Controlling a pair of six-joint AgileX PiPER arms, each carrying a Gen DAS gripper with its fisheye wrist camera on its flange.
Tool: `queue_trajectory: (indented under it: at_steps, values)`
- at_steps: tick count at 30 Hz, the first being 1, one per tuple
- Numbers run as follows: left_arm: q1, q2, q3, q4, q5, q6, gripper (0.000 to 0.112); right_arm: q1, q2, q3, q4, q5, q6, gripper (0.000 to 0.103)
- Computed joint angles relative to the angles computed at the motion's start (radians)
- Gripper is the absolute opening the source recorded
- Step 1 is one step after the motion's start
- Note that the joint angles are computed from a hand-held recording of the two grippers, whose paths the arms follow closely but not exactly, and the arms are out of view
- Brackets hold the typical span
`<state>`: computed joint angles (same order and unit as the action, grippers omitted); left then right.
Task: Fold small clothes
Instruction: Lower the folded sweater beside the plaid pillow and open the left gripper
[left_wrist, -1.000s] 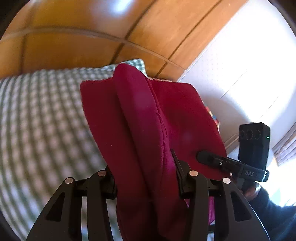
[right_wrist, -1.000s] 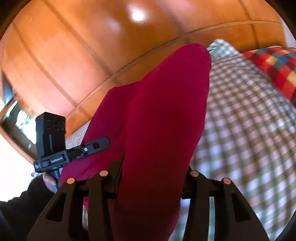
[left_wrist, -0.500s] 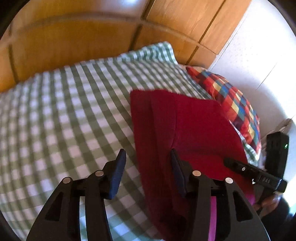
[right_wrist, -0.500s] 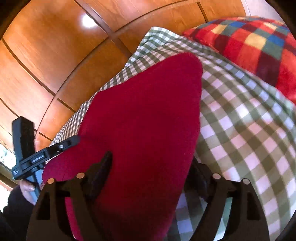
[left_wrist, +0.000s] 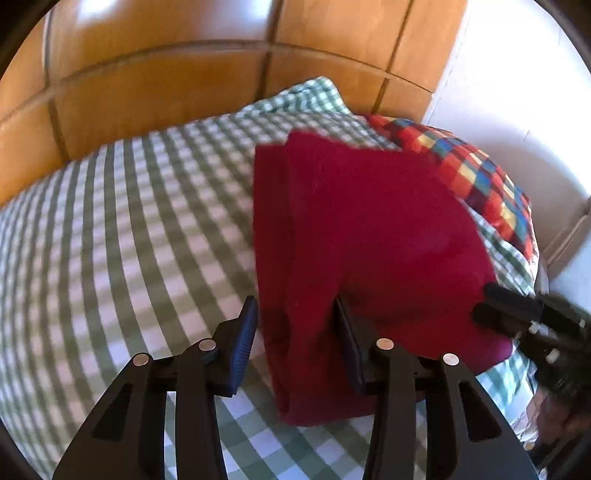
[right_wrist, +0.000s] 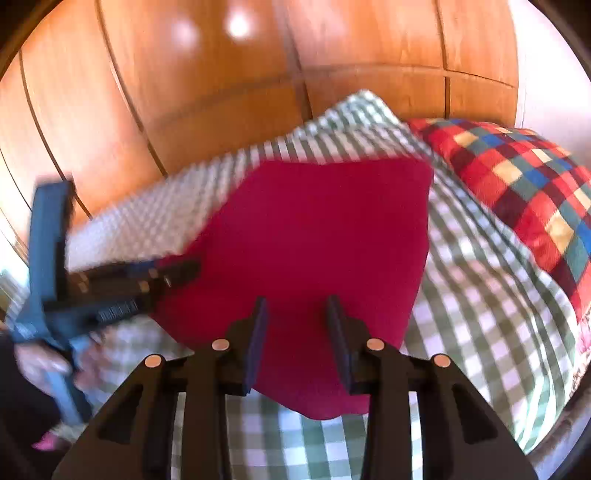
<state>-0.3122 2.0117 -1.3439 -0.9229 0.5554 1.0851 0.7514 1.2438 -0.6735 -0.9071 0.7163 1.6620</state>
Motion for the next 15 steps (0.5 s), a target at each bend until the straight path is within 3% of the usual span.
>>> queue_trajectory:
  at_steps: [5,8,9,11,13,15]
  values:
    - [0.034,-0.1,0.099,-0.068,-0.023,0.033,0.044,0.043,0.018,-0.026,-0.03,0.069,0.069,0.033]
    - [0.05,-0.186,0.186,-0.134,-0.074,0.103,0.046,0.085,-0.015,-0.029,-0.042,0.116,0.115,0.051]
    - [0.056,-0.227,0.225,-0.159,-0.094,0.131,0.048,0.13,-0.019,-0.037,-0.053,0.163,0.158,0.062]
    - [0.051,-0.272,0.278,-0.216,-0.145,0.186,0.061,0.189,-0.012,-0.054,-0.07,0.236,0.212,0.069]
    - [0.067,-0.333,0.342,-0.287,-0.174,0.263,0.062,0.274,0.014,-0.084,-0.076,0.335,0.288,0.085]
    - [0.068,-0.382,0.388,-0.294,-0.21,0.268,0.066,0.325,0.048,-0.117,-0.067,0.416,0.323,0.09]
